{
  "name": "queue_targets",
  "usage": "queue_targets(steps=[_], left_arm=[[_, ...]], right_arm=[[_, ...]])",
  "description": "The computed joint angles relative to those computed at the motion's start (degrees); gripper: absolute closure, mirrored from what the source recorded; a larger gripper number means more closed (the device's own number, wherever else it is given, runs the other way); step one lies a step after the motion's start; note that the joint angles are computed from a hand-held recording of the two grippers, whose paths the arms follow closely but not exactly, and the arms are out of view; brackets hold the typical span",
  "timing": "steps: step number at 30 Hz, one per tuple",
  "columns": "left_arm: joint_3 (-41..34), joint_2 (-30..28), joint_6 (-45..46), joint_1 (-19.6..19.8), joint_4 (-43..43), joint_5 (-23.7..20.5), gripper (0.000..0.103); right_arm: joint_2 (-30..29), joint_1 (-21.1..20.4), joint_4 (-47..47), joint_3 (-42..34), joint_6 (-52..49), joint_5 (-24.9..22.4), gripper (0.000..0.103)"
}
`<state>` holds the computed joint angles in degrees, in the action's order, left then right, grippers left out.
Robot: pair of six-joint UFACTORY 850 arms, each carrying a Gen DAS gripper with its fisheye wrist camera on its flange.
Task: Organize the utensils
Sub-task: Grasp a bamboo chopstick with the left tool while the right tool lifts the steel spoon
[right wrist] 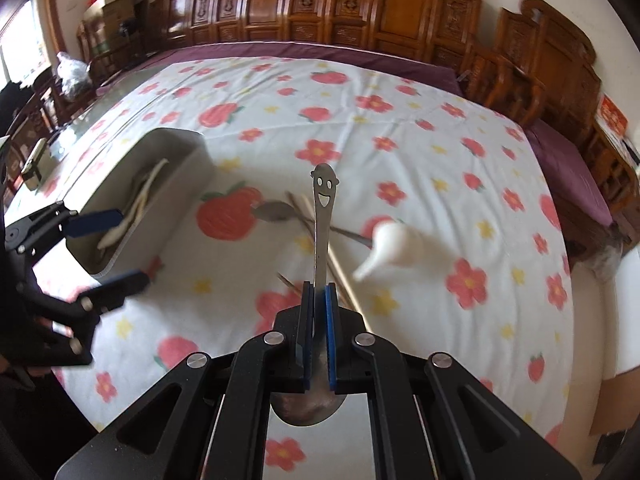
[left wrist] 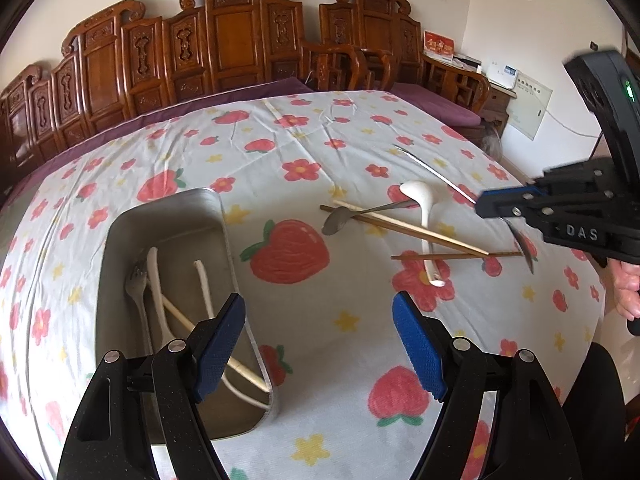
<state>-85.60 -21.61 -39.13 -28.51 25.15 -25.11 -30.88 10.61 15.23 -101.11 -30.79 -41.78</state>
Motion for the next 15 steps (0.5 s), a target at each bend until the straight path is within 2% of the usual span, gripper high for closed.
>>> queue_targets(steps=[4,12,15], left_arm=[[-3.0,-2.4,1.7,-0.9,-1.4,-1.1,0.030],[-10.7,-8.7,7.5,-2.3,-11.3,-4.1,0.032],[-13.7,-10.8,7.4,-3.1,-12.1,-5.5,0.032]], right_arm=[[1.8,-2.5,1.4,3.9,-0.9,1.4,0.097],[5.2,-7.3,5.9,9.9,-4.8,3.7,0.097],[6.0,-8.9,7.2,11.2,-6.3,4.2,0.096]])
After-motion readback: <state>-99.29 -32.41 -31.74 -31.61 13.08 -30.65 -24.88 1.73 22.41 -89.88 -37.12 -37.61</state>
